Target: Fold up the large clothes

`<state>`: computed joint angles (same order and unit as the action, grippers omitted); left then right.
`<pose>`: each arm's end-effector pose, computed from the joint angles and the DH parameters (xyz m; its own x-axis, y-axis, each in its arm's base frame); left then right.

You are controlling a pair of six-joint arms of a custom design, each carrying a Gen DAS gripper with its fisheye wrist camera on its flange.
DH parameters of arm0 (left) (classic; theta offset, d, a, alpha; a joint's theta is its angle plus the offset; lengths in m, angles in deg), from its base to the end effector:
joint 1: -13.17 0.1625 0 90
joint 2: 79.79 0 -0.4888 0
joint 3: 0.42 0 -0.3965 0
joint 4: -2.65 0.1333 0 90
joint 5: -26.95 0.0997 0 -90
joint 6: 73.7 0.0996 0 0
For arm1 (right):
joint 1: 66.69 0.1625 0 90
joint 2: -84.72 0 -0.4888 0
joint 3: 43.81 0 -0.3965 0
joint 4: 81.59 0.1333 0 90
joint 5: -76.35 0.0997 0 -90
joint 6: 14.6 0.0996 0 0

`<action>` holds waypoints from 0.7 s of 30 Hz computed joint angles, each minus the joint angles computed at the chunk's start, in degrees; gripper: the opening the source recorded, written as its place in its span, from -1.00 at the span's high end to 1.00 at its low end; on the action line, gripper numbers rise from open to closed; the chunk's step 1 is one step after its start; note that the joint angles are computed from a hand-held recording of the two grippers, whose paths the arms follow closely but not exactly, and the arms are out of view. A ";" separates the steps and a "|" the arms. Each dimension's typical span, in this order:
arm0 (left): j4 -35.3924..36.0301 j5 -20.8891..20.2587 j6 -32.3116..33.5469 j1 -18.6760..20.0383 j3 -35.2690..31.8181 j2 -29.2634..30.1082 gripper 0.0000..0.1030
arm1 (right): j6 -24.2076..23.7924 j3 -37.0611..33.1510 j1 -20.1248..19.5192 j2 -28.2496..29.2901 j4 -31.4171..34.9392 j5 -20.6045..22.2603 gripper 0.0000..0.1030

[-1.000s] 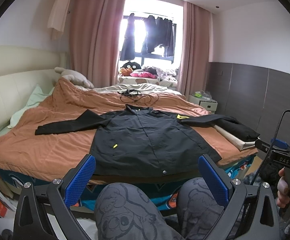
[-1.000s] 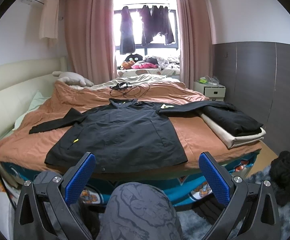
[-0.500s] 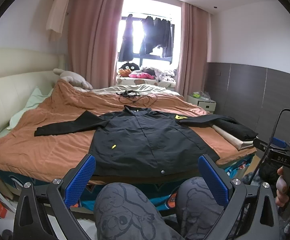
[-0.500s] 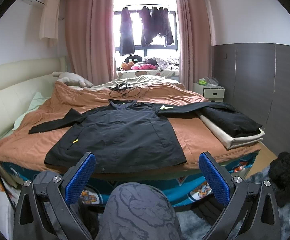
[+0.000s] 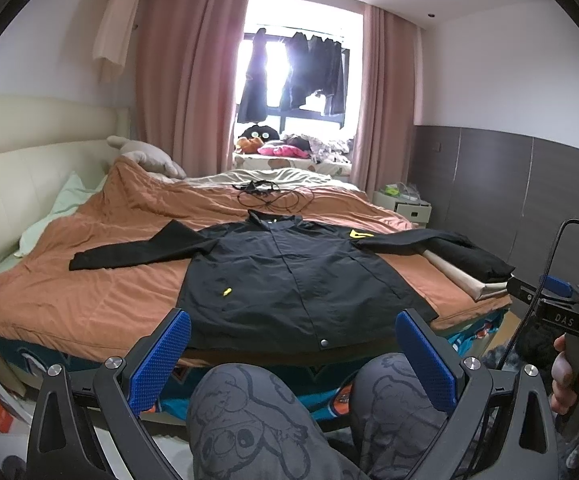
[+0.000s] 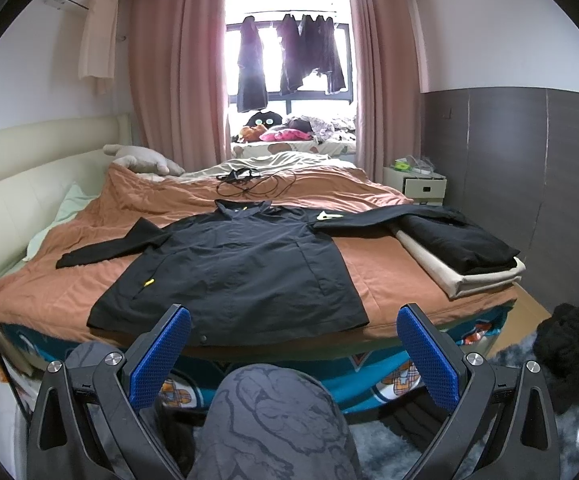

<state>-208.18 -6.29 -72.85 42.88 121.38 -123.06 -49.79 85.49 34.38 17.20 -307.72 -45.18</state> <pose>-0.3662 -0.4584 0.1357 -0.7510 0.2025 -0.6285 0.6536 0.3636 -0.6638 0.1724 -0.4584 0.3379 -0.7328 0.1176 0.6702 -0.5801 0.4068 -0.7057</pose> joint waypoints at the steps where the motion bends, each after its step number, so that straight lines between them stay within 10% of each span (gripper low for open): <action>1: -0.22 0.18 0.14 -0.11 0.03 0.07 -0.99 | -0.01 0.20 -0.37 -0.27 -0.05 0.36 -1.00; 21: -1.22 0.42 1.14 1.35 -0.31 -0.85 -0.99 | -0.18 -2.54 -1.92 -0.04 1.68 2.43 -1.00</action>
<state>-209.40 -5.87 -71.71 44.24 121.08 -123.91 -49.97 82.95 32.45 17.16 -306.04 -42.75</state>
